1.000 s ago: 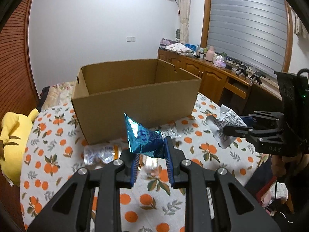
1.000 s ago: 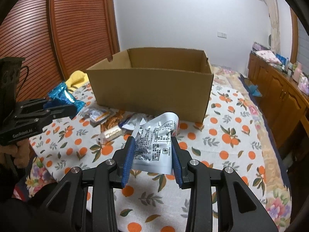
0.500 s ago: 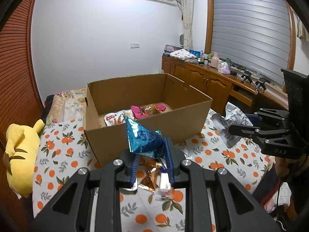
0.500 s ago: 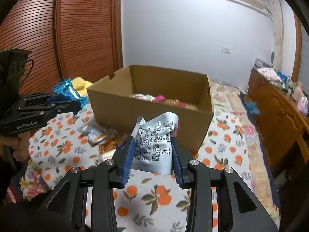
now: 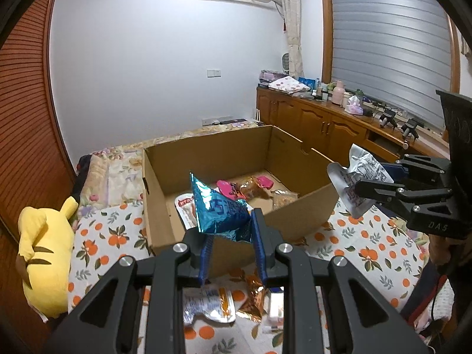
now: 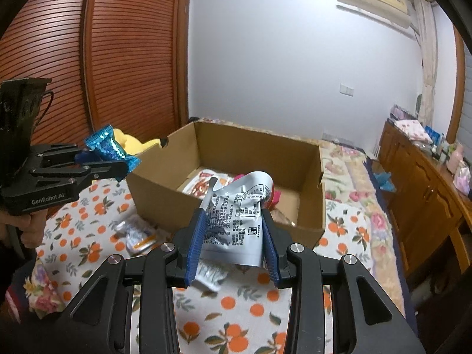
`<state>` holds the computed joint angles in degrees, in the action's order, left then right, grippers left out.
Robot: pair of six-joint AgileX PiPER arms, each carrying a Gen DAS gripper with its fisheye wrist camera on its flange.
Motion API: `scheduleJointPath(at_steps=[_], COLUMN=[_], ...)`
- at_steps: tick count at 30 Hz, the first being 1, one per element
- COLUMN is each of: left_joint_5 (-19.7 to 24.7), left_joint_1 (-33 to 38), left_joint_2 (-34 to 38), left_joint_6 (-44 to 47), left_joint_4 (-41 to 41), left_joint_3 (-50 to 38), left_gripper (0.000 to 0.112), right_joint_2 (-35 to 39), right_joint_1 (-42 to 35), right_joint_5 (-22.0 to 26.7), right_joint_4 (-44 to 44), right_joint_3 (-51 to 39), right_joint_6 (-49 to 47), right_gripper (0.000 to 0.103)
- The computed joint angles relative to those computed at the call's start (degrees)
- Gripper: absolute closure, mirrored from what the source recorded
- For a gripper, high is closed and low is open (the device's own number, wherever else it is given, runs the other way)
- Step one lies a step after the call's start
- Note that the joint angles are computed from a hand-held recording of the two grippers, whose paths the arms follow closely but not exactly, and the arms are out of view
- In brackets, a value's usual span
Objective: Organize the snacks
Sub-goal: 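Lift both packets and carry them over the cardboard box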
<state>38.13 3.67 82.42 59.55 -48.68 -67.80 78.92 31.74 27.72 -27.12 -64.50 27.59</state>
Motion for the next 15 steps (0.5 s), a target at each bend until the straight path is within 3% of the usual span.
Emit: scheduleJointPath(at_steps=[15], left_joint_5=[-1.94], left_joint_1=[-2.37], left_joint_2=[10.23], left_joint_6=[-7.72], left_joint_4=[6.47], left_joint_3=[-9.71], left_gripper=[0.09], right_joint_2=[11.32], right_joint_1=[-4.65], right_joint_5=[-0.99], right_joint_4=[7.9], right_joint_3=[-10.9], right_joint_6=[-8.65], right_gripper=[0.067])
